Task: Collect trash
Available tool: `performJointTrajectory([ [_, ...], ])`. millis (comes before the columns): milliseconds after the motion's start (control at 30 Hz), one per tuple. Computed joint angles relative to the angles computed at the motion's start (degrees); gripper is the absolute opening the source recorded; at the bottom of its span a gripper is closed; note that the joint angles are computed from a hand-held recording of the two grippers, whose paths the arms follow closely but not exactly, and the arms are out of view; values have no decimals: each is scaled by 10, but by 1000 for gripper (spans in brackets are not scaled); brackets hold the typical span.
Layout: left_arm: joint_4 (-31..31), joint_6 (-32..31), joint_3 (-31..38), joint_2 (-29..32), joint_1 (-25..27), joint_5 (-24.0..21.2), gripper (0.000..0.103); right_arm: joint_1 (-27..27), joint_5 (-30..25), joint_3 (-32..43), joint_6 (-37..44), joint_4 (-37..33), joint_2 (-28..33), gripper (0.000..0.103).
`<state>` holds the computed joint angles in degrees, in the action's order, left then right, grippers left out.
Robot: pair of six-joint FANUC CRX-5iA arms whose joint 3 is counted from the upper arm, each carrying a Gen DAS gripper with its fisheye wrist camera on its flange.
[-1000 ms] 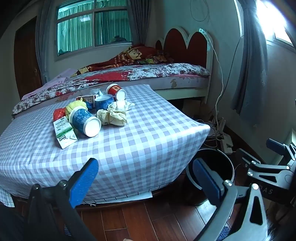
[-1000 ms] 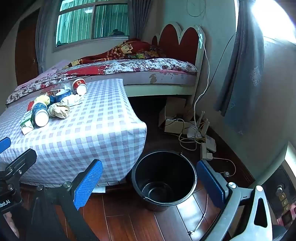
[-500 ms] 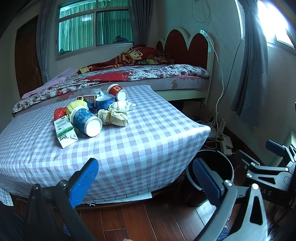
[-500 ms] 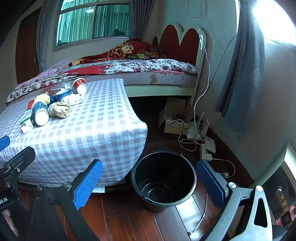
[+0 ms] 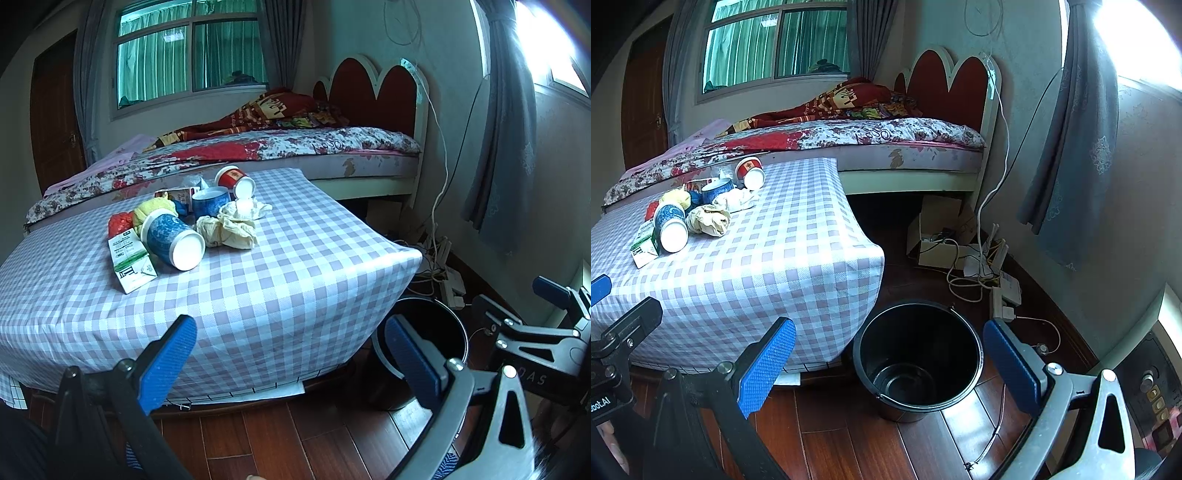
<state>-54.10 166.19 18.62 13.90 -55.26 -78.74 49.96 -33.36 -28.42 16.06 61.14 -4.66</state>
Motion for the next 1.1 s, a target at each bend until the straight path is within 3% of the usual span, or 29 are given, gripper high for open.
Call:
performJointTrajectory([
  [1100,-6,12,-13,-8,-5,-3,102,1,0,1,-2,0,1,102],
])
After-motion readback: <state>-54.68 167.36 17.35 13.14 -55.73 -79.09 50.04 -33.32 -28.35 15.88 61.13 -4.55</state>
